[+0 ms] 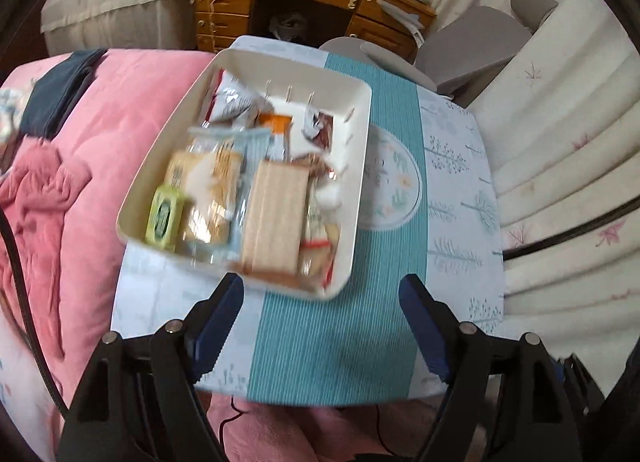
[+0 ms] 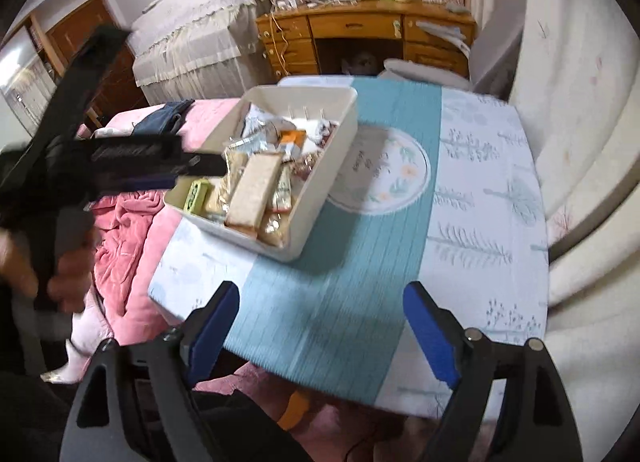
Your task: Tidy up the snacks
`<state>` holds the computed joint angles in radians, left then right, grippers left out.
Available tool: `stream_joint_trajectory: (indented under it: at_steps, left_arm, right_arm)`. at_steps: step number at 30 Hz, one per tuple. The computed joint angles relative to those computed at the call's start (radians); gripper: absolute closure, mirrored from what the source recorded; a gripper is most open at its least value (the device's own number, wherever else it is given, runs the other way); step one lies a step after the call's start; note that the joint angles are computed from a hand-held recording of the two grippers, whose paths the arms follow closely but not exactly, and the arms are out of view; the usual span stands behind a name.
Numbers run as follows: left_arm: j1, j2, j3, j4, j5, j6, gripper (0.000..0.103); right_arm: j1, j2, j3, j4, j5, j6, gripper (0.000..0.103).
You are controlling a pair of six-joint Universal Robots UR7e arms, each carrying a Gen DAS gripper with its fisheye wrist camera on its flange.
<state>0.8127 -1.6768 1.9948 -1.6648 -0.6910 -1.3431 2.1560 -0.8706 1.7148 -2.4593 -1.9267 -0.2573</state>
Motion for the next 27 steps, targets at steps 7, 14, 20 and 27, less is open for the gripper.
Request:
stream_joint_trajectory:
  at_steps: [7,14,20,27]
  left_arm:
    - [-0.115,0.003,-0.021,0.266,-0.02,-0.235,0.024]
    - [-0.223,0.032,-0.1,0.461,0.021,-0.311,0.024]
    - [-0.259,0.061,-0.143,0.527,0.07,-0.333,0.017]
    - [-0.239,0.076,-0.146,0.462,0.067,-0.262,0.009]
  right_arm:
    - [-0.015,-0.033,-0.025,0.086,0.039,0.139,0.017]
    - [0.023,-0.076,-0.028,0.132,0.017,0.246,0.012]
    - [0.057,-0.099,-0.022,0.118,-0.065,0.275,0.005]
    - [0.07,-0.106,0.0,0.083,-0.094,0.265,0.0]
